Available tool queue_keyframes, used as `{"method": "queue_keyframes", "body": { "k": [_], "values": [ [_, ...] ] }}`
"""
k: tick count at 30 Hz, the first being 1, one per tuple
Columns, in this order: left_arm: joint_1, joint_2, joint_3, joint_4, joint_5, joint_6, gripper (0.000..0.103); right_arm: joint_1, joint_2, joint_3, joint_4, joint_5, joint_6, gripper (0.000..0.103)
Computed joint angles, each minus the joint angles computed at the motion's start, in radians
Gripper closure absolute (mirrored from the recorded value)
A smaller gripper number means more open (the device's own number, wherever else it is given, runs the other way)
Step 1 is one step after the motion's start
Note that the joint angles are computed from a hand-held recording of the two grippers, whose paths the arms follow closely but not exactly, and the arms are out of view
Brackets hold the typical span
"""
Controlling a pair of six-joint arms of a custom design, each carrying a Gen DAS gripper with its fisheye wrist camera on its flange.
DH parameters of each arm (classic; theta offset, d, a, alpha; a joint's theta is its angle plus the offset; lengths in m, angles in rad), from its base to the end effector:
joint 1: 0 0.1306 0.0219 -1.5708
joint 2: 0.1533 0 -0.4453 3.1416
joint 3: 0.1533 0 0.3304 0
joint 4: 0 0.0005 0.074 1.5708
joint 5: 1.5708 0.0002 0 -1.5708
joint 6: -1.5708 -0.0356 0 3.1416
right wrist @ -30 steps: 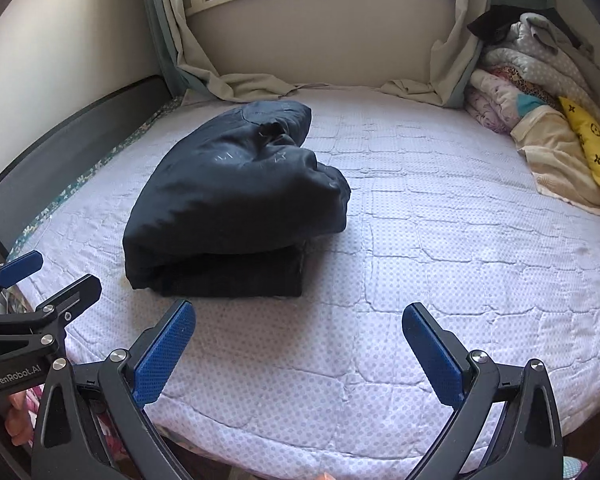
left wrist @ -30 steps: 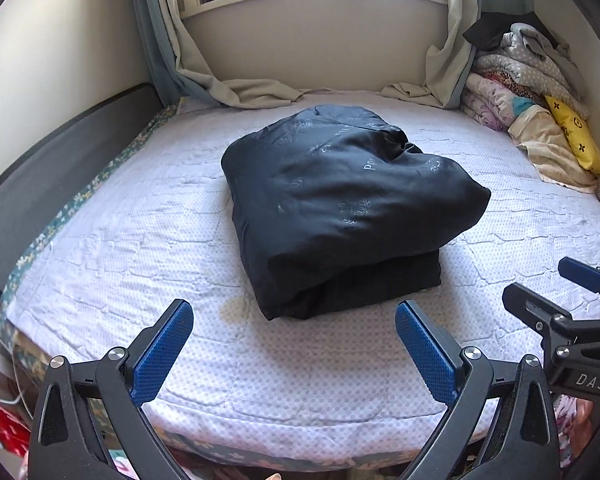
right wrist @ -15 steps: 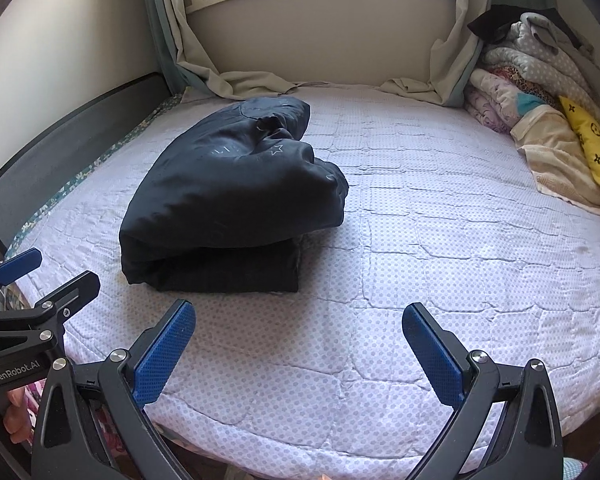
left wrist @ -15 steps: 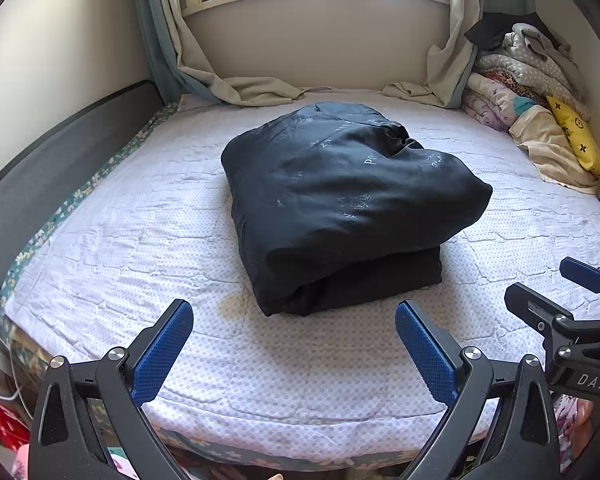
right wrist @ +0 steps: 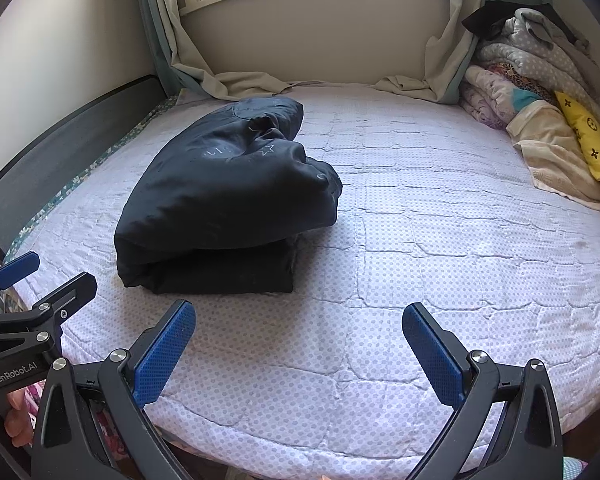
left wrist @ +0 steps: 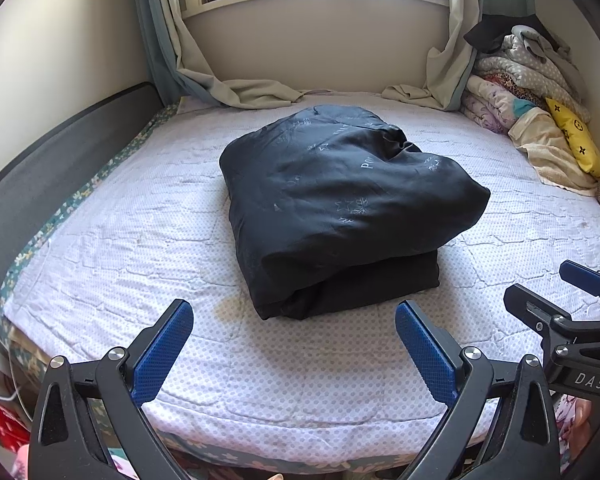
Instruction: Fold large clothes
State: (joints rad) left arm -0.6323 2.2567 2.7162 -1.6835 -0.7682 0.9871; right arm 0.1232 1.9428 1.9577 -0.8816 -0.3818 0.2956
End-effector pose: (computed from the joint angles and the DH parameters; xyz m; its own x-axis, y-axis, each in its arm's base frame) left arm 0.5653 -0.3841 0.4809 -0.6138 -0.2942 -0.7326 -0.5038 0.8604 0.0765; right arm 0.6383 0.0919 0.4391 -0.6207 -0.3493 -0.7020 -0.5584 0.8254 0.0831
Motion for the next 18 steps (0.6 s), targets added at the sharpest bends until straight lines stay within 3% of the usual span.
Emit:
{"method": "queue_keyframes", "body": {
  "k": [18],
  "values": [
    [-0.010, -0.005, -0.004, 0.016, -0.037, -0.011, 0.001, 0.000, -0.007, -0.006, 0.009, 0.001, -0.002, 0.000]
  ]
}}
